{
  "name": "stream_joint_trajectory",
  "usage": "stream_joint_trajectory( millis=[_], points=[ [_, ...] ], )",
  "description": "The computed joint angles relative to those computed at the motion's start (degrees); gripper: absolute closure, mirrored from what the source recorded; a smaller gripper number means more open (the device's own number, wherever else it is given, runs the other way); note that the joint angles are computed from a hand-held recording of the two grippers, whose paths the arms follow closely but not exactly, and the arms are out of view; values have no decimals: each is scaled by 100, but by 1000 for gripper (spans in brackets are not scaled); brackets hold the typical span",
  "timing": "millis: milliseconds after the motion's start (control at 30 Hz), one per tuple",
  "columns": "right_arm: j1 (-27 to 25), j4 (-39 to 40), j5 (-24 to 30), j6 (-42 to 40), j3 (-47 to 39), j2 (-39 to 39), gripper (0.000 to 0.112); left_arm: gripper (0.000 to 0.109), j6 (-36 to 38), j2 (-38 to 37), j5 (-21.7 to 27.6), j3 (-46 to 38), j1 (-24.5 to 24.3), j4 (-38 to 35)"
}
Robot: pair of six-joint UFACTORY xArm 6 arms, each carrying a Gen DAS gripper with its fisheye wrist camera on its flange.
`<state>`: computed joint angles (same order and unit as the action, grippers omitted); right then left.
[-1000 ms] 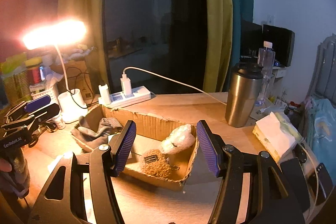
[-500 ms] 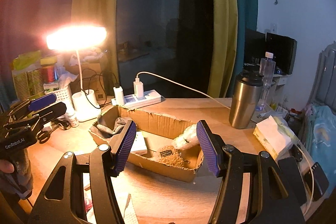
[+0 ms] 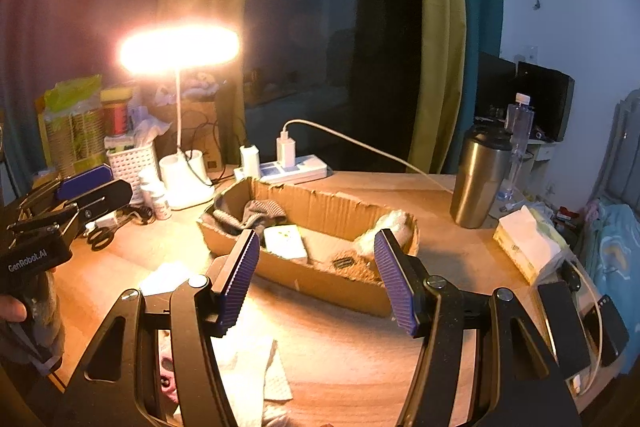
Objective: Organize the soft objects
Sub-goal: 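Move both grippers away from the box toward the pink plush and paper towels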
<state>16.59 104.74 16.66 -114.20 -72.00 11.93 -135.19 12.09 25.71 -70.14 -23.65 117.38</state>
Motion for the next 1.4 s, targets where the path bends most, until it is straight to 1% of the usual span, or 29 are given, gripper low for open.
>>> stream_joint_trajectory(
  millis=[233,367,433,733,1000,1133,1233,1267,1300,1333,1400],
  points=[
    [145,-104,-22,-34,260,-63,49,42,-328,-237,174,427,-74,89],
    [257,-193,-93,-14,314,41,49,42,-484,-357,273,689,-102,104],
    [304,-351,-104,134,339,115,49,42,-547,-396,304,794,-111,108],
    [541,-1407,-408,1071,405,497,49,42,-836,-388,274,1036,-89,168],
    [590,-2618,-366,2116,463,708,51,42,-1031,-227,125,1054,-46,177],
    [641,-3002,-340,2452,468,785,57,42,-1015,-144,19,1019,-40,101],
    [679,-3328,-288,2729,471,853,58,42,-922,-43,-146,937,-29,11],
    [685,-3548,-269,2925,469,893,60,42,-877,-13,-204,911,-26,-37],
    [686,-3686,-238,3048,464,923,63,42,-895,16,-259,885,-28,-26],
    [678,-3770,-162,3112,446,957,70,42,-859,55,-293,854,-45,-51],
    [676,-3697,-77,3007,457,934,85,42,-719,150,-420,761,-57,-139]
  ],
)
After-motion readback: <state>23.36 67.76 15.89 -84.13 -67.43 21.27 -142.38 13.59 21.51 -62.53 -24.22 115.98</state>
